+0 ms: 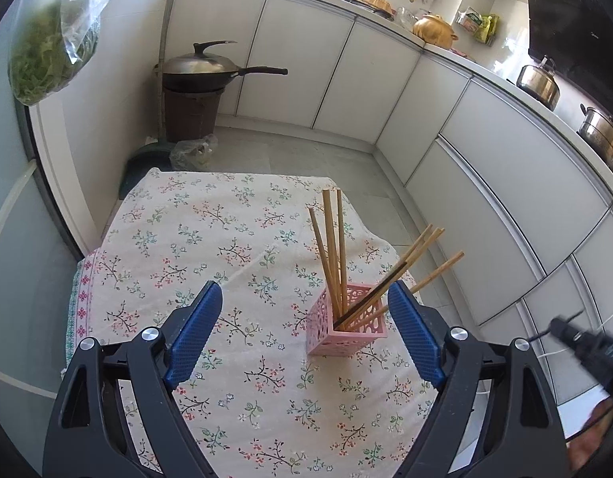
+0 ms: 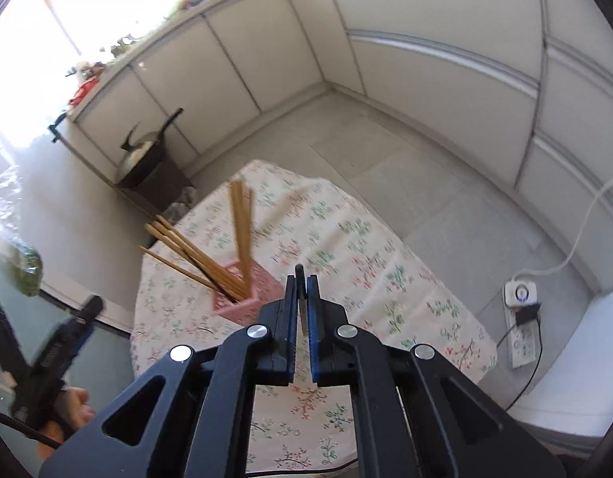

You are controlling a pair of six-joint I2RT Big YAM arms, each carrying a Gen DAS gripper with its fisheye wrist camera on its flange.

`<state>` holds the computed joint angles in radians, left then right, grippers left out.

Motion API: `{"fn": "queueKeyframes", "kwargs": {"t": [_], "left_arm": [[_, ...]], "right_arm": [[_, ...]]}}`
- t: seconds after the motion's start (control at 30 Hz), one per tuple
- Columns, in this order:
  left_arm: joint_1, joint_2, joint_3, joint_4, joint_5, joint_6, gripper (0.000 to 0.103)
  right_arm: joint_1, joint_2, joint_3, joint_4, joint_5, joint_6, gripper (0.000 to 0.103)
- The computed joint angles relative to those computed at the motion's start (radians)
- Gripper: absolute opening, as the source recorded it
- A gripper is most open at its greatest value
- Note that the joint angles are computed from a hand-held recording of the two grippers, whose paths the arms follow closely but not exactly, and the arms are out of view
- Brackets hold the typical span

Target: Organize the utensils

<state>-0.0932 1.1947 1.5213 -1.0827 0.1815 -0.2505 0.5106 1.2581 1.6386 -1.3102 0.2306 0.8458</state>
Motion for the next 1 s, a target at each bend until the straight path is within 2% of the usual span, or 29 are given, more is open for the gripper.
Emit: {"fn": "queueKeyframes", "kwargs": {"t": [0.23, 0.5, 0.6, 0.67, 0.77, 0.83, 0.93, 1.0], "left_arm": [[0.019, 0.000, 0.003, 0.003, 0.012, -0.012, 0.082], [0.031, 0.010, 0.011, -0.006, 0.029, -0.011, 0.082], [0.038, 0.016, 0.013, -0.009, 0.032, -0.010, 0.082], [0.042, 0.018, 0.015, -0.011, 0.035, -0.015, 0.082], [0.057, 0.006, 0.015, 0.007, 0.057, -0.035, 0.082], [0.067, -0.022, -0.001, 0.050, 0.069, -0.052, 0.082], [0.064, -0.056, -0.013, 0.103, 0.068, -0.063, 0.082], [0.044, -0.093, -0.031, 0.152, 0.045, -0.067, 0.087]], "right_arm": [[0.027, 0.113, 0.249, -0.044, 0.010, -0.066, 0.005], [0.026, 0.244, 0.409, -0.065, 0.032, -0.130, 0.005], [0.004, 0.270, 0.388, -0.028, 0.006, -0.135, 0.005], [-0.018, 0.291, 0.358, 0.000, -0.053, -0.140, 0.005], [-0.039, 0.275, 0.284, 0.079, -0.108, -0.114, 0.007], [-0.040, 0.241, 0.243, 0.133, -0.107, -0.110, 0.008], [-0.029, 0.208, 0.249, 0.136, -0.082, -0.127, 0.008], [-0.010, 0.169, 0.238, 0.143, -0.039, -0.146, 0.008]]}}
